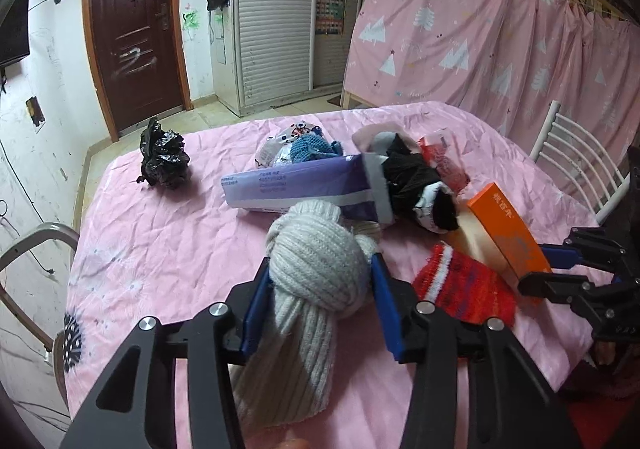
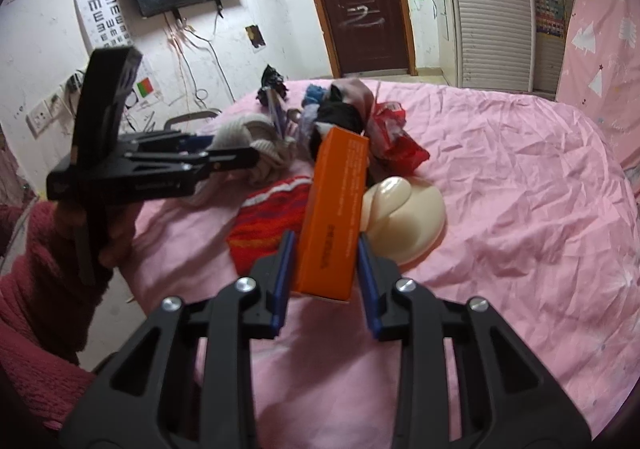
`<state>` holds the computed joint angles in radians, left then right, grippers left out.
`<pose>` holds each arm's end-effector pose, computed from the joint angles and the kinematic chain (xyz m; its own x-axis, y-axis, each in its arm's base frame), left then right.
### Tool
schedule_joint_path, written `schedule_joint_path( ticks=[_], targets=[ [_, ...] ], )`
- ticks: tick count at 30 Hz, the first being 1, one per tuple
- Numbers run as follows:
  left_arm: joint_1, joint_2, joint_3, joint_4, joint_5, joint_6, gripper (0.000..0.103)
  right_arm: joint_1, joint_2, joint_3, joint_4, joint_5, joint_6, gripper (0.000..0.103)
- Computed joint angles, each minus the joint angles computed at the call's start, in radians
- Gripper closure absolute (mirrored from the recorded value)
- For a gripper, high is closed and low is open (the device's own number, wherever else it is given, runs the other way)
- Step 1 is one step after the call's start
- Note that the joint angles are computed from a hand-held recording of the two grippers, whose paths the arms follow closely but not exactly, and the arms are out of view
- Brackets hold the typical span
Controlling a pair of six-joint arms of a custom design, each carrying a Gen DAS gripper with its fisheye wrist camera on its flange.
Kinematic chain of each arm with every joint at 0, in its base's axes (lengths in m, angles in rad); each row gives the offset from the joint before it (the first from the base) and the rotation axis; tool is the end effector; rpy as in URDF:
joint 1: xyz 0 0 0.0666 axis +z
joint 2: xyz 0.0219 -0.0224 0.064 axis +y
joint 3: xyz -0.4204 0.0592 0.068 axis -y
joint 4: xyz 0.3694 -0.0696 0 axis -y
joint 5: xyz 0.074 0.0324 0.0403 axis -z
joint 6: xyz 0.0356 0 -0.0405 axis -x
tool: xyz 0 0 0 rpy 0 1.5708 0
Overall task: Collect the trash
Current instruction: 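Carry the orange box and grey scarf to the yellow bin and release both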
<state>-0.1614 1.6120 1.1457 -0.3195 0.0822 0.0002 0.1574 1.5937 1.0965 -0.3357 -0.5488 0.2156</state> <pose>0.5071 -0.0859 0.3042 -0.6982 0.1135 -0.7068 0.2173 0.9744 -0.0582 0.4853 0.0954 0.2958 -0.6111 -0.2818 -0.7397 -0.6255 0.7445 0.2331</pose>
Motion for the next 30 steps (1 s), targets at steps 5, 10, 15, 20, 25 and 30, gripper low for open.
schedule_joint_path(
  ticks=[5,10,15,20,25,30],
  targets=[
    [-0.030,-0.064,-0.037,0.042,-0.022,0.018,0.065,-0.019,-0.008,-0.004,0.022,-0.021,-0.019,0.074],
    [-0.068,-0.119,-0.043,0.063,-0.046,0.024,0.065,-0.042,-0.018,-0.014,0.052,-0.043,-0.038,0.074],
    [-0.115,-0.135,-0.020,0.068,-0.074,0.022,0.065,-0.079,-0.036,-0.027,0.087,-0.066,-0.065,0.074],
    [-0.161,-0.113,0.028,0.060,-0.086,0.019,0.065,-0.132,-0.043,-0.030,0.126,-0.086,-0.098,0.074],
    [-0.214,-0.079,0.084,0.052,-0.091,0.015,0.065,-0.201,-0.047,-0.032,0.160,-0.105,-0.134,0.074],
    [-0.268,-0.026,0.163,0.025,-0.090,0.009,0.065,-0.277,-0.042,-0.029,0.194,-0.120,-0.166,0.074]
  ],
)
